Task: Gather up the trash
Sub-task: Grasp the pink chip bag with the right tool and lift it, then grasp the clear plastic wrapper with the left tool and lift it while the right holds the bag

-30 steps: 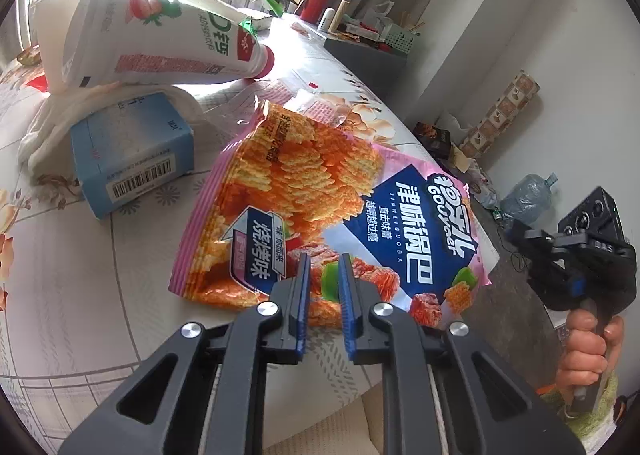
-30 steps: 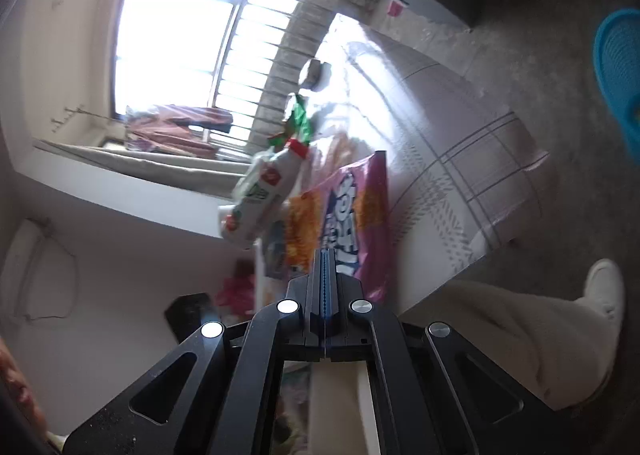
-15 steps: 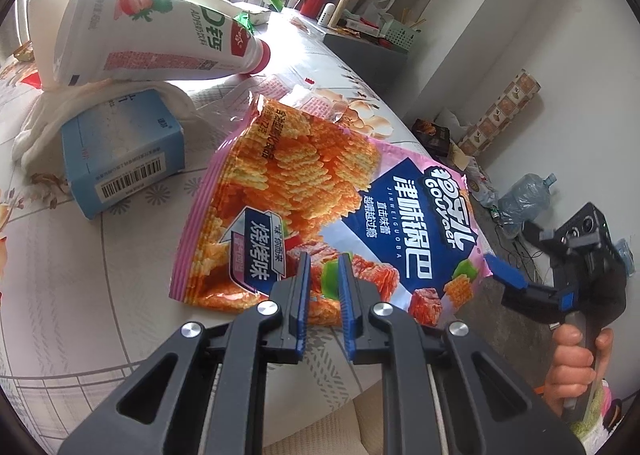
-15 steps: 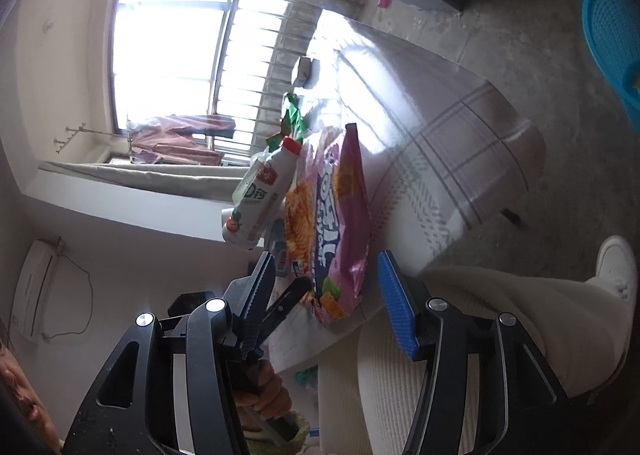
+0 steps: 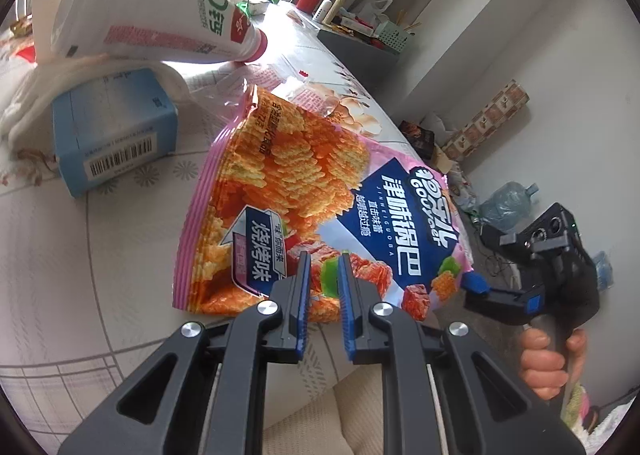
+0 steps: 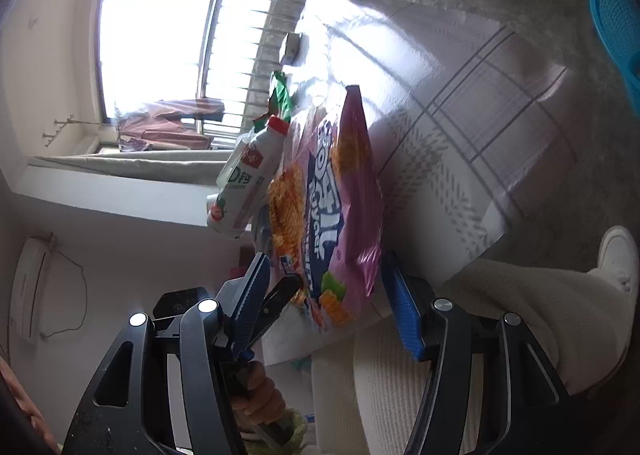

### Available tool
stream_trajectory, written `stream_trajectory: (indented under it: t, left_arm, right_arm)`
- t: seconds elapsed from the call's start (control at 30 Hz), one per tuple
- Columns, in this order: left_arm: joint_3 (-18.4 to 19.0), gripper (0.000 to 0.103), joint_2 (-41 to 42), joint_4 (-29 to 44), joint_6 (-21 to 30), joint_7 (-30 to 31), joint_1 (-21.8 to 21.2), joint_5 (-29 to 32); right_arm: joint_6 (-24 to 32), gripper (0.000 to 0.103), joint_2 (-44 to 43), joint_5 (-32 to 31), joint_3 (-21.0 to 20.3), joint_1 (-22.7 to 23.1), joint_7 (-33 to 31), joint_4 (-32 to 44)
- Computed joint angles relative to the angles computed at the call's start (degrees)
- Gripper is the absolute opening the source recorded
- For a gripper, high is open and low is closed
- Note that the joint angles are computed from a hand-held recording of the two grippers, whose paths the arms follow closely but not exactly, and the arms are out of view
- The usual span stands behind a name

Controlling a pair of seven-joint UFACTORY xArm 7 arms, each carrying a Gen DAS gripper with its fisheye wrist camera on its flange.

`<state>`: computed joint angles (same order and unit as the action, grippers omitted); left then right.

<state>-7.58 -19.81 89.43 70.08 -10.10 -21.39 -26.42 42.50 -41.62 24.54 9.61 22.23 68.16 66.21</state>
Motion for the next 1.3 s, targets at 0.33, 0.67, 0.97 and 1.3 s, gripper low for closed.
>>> stream_trajectory:
  t: [0.33,0.67,0.97,1.3]
  left_arm:
    - [0.3,0.013,-0.3,-0.6,0.4,0.0,-2.0,-4.7]
    - [-1.2,0.012,1.7,5.9,-4.6,2.9,-1.3,-0.1]
    - [-9.2,0.064,23.5,32.5,6.8,-2.8,-3.8,33.3]
    - [-2.1,0.043,37.8,50.1,18.5,-4.9,-13.1,40.4]
  right_arm:
    - [3.1,0.014,2.9,-3.6,1.8,-2.2,2.2,3.3]
    - [11.5,0.0,-5.8,-7.5,0.3,-5.8,4.0,1.1]
    - [13.5,0.0,-9.0,-7.6,-0.2,-8.3,2.1,0.6]
    - [8.2,0.0,-11.2,-4.8,-1.4,-7.1,0.5,-4.7]
